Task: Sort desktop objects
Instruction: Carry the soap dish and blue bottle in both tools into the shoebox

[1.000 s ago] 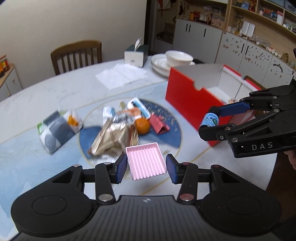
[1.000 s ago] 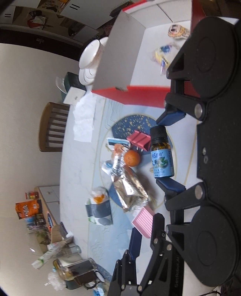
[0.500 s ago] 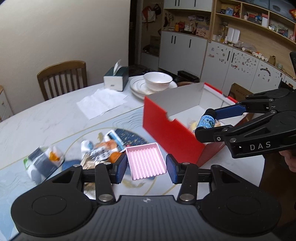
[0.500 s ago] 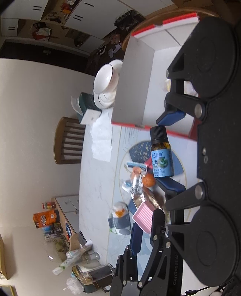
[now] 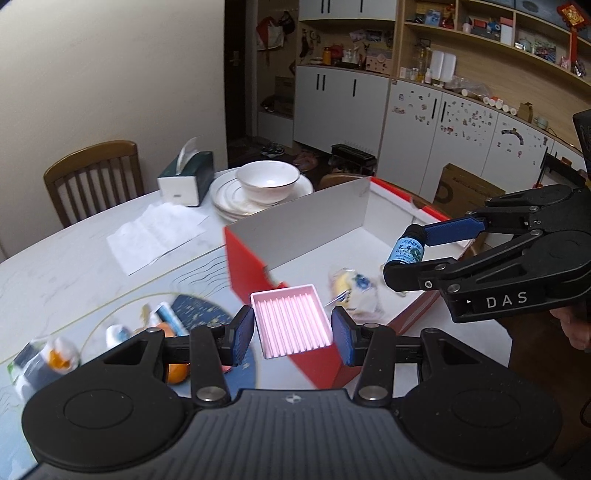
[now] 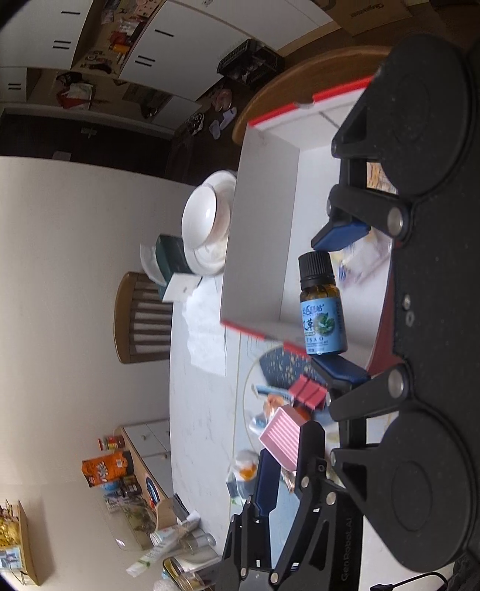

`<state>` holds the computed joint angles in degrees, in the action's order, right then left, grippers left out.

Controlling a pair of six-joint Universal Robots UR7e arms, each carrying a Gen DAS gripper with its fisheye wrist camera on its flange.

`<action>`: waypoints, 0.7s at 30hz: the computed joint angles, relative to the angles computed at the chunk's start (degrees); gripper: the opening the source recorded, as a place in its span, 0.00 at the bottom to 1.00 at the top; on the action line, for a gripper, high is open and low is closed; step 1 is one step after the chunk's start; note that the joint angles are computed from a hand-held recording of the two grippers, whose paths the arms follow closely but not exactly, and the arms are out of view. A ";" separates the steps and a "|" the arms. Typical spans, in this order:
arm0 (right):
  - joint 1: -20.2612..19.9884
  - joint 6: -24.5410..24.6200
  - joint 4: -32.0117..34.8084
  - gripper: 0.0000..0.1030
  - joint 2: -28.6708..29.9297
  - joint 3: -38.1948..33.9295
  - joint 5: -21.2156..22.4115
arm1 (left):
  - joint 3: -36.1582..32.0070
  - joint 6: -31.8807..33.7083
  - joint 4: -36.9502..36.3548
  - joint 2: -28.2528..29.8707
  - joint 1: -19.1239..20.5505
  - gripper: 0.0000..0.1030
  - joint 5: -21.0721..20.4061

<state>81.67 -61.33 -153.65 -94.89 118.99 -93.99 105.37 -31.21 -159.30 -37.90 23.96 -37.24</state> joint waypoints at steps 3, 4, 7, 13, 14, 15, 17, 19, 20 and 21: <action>-1.20 -0.57 0.56 0.58 0.39 -1.40 0.35 | -2.66 1.44 -0.09 2.14 0.37 0.44 -0.26; -1.62 -0.80 0.71 0.58 0.59 -1.85 0.41 | -3.58 1.84 -0.03 2.82 0.55 0.44 -0.35; -2.54 -1.18 0.88 0.58 1.42 -3.27 0.07 | -6.09 3.00 0.20 4.68 1.01 0.44 -0.63; -4.38 -1.67 1.98 0.58 2.87 -6.15 0.31 | -10.93 4.63 1.63 7.94 1.99 0.44 -1.01; -4.64 -1.76 2.20 0.58 3.06 -6.56 0.40 | -11.60 4.85 1.88 8.39 2.16 0.44 -1.03; -4.90 -1.88 2.38 0.58 3.22 -6.93 0.47 | -12.29 5.08 2.21 8.82 2.30 0.44 -1.05; -5.25 -2.06 2.83 0.58 3.84 -7.87 0.50 | -13.76 5.53 2.97 9.76 2.71 0.44 -1.06; -5.46 -2.34 3.18 0.58 4.41 -8.67 0.45 | -15.10 5.94 3.76 10.54 3.15 0.44 -1.11; -5.55 -2.50 3.38 0.58 4.79 -9.18 0.46 | -15.77 6.09 4.29 10.93 3.40 0.44 -1.15; -5.62 -2.68 3.53 0.58 5.21 -9.70 0.46 | -16.48 6.40 4.74 11.34 3.74 0.44 -1.27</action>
